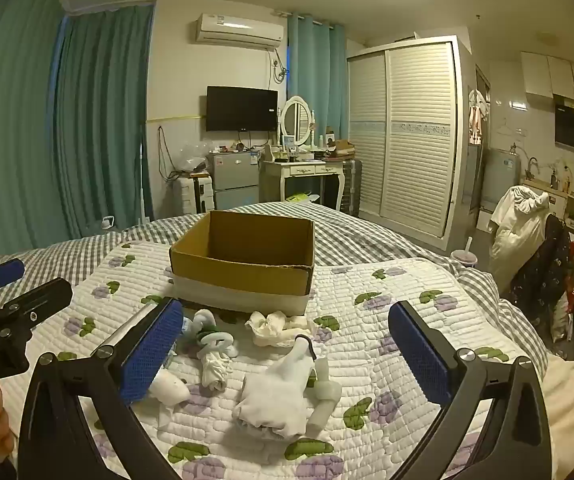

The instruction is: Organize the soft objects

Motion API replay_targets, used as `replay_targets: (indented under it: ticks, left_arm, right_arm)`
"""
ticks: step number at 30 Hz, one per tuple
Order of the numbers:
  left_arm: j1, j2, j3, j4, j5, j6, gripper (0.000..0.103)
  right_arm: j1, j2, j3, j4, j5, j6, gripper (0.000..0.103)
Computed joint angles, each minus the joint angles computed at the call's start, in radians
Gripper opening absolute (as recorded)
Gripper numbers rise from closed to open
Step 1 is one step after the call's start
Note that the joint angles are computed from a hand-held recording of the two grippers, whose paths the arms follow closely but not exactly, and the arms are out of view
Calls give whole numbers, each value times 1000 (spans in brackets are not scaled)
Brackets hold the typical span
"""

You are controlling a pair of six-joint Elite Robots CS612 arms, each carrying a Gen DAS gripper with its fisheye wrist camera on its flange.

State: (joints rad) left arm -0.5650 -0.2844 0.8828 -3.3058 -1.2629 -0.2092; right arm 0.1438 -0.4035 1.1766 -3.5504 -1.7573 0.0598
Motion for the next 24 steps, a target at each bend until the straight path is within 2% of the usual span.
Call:
replay_targets:
  ticks: [24]
  left_arm:
    - [-4,-2,3,2,25,25,103]
  right_arm:
    - [2,5,-5,30,1,2,103]
